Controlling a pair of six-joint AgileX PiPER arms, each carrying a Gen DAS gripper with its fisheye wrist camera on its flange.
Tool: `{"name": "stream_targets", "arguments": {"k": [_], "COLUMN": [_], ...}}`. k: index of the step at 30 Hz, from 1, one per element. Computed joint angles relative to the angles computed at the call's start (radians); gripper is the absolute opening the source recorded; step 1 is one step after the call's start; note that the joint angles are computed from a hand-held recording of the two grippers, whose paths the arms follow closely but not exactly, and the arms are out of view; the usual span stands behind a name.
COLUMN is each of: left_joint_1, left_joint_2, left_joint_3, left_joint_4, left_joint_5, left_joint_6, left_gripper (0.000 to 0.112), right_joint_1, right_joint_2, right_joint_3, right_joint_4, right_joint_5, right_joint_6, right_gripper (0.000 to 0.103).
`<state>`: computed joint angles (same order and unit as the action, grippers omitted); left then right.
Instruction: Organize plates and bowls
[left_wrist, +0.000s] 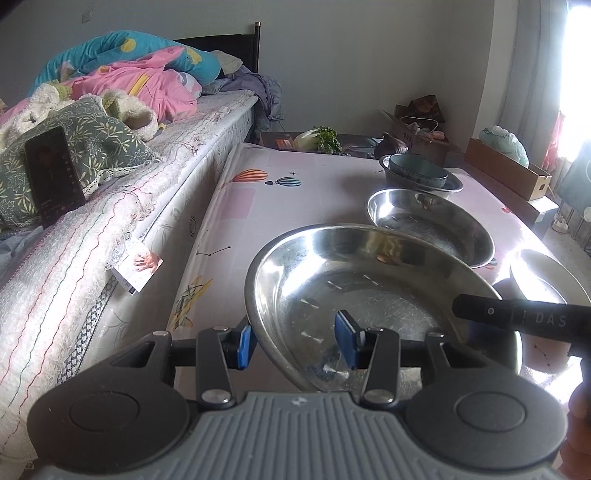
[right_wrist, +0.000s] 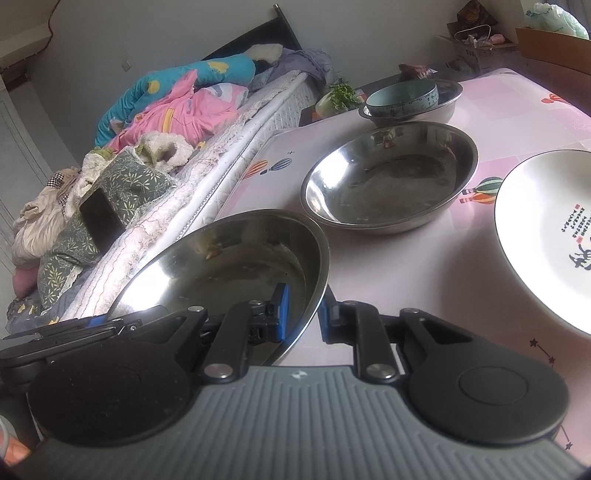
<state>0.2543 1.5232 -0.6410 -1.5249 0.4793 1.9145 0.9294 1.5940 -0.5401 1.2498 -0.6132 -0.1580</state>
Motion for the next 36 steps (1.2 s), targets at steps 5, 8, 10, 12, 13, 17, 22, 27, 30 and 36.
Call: {"name": "stream_targets", "arguments": {"k": [5, 8, 10, 12, 13, 17, 22, 27, 30, 36], "left_joint_1": [-0.032, -0.061, -0.077, -0.100, -0.110, -0.166, -0.229, -0.289, -0.324, -0.391], "left_joint_2": [-0.017, -0.026, -0.024, -0.020, -0.017, 0.002, 0.046, 0.112, 0.162, 0.266], "left_joint_3": [0.007, 0.006, -0.002, -0.013, -0.019, -0.054, -0.115, -0.200, -0.266, -0.416], "left_joint_4": [-0.017, -0.022, -0.023, -0.024, -0.021, -0.022, -0.012, 0.027, 0.068, 0.221], "left_joint_5": [-0.001, -0.009, -0.012, -0.020, -0.023, -0.039, -0.052, -0.072, -0.084, -0.111], "left_joint_6": [0.014, 0.005, -0.001, -0.013, -0.022, -0.052, -0.095, -0.162, -0.220, -0.415], "left_gripper": [0.045, 0.045, 0.045, 0.045, 0.045, 0.045, 0.045, 0.046, 0.046, 0.046], "right_joint_1": [0.018, 0.017, 0.014, 0.007, 0.001, -0.031, -0.086, -0.175, -0.245, -0.418], "right_joint_2": [-0.040, -0.064, -0.080, -0.097, -0.105, -0.135, -0.167, -0.181, -0.178, -0.134], "right_joint_3": [0.033, 0.052, 0.062, 0.070, 0.073, 0.080, 0.085, 0.085, 0.076, 0.023], "right_joint_4": [0.046, 0.062, 0.074, 0.088, 0.094, 0.119, 0.150, 0.131, 0.098, -0.010], "right_joint_5": [-0.036, -0.049, -0.055, -0.058, -0.058, -0.053, -0.040, 0.003, 0.040, 0.145], "right_joint_6": [-0.018, -0.022, -0.030, -0.043, -0.051, -0.088, -0.142, -0.167, -0.173, -0.184], "right_gripper": [0.017, 0.017, 0.017, 0.017, 0.017, 0.017, 0.017, 0.017, 0.017, 0.018]}}
